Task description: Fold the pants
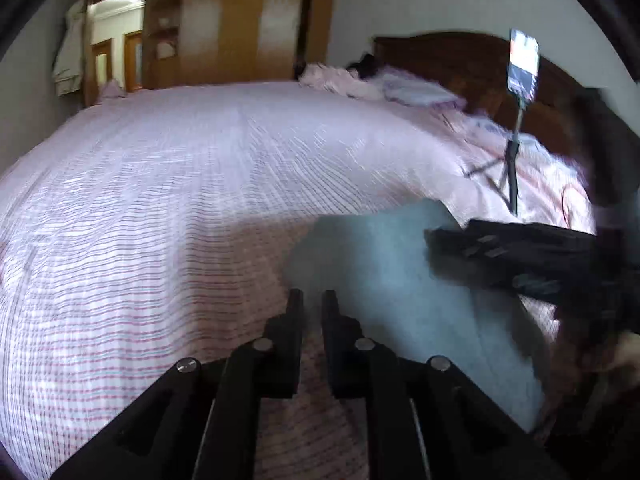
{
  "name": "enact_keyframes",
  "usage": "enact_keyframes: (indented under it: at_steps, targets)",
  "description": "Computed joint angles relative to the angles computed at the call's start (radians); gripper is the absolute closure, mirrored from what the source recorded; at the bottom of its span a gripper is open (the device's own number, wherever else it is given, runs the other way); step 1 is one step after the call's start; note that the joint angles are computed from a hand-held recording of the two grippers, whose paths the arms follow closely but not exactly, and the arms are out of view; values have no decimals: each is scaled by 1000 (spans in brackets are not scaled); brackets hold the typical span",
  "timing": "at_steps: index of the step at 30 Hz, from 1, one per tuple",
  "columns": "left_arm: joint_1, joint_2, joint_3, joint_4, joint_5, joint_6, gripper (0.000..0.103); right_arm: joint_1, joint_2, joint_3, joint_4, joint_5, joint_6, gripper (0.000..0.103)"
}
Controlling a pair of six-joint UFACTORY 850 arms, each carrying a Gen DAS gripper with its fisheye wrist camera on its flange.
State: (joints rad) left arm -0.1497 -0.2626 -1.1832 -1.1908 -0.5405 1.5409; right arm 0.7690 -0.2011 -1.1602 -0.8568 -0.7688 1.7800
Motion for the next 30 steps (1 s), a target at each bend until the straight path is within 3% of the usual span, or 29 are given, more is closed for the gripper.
enact_keyframes:
  at_steps: [3, 6, 8, 9, 10, 12, 14, 16, 19, 21, 22, 23, 24, 28, 30]
  targets:
    - [-31, -64, -70, 286, 2, -275, 93, 7, 37, 60, -79, 52, 151, 56]
    - [-17, -65, -86, 300, -17, -305, 92, 17, 93, 111, -134, 72, 246, 55]
    - [3, -64, -98, 282, -68, -322, 88, 20, 127, 141, -117, 71, 269, 34]
    - [23, -66, -104, 269, -115, -329, 75, 24, 161, 173, -133, 84, 319, 29]
    - [61, -77, -118, 244, -203, -341, 52, 27, 199, 216, -169, 123, 388, 22]
    - [115, -112, -145, 194, -345, -361, 30, 17, 271, 303, -233, 250, 537, 18]
    - [159, -167, -186, 156, -503, -411, 29, -2, 305, 369, -314, 385, 728, 16]
    - [158, -220, -241, 193, -580, -456, 29, 9, 289, 372, -313, 400, 777, 17]
    - [166, -268, -304, 194, -668, -485, 30, 58, 193, 276, -168, 237, 564, 19]
    - [160, -322, -359, 163, -779, -544, 36, 65, 169, 246, -123, 204, 500, 20]
    - [153, -340, -376, 161, -810, -574, 43, 63, 172, 253, -141, 216, 523, 23]
    - [150, -347, -385, 167, -810, -588, 52, 61, 183, 270, -188, 247, 580, 35]
    - [143, -349, -386, 180, -797, -607, 76, 52, 204, 298, -275, 311, 680, 45]
    - [168, -334, -349, 121, -818, -615, 92, 52, 241, 342, -466, 361, 887, 78]
    - [176, -319, -348, 108, -796, -592, 94, 60, 288, 378, -595, 338, 1015, 83]
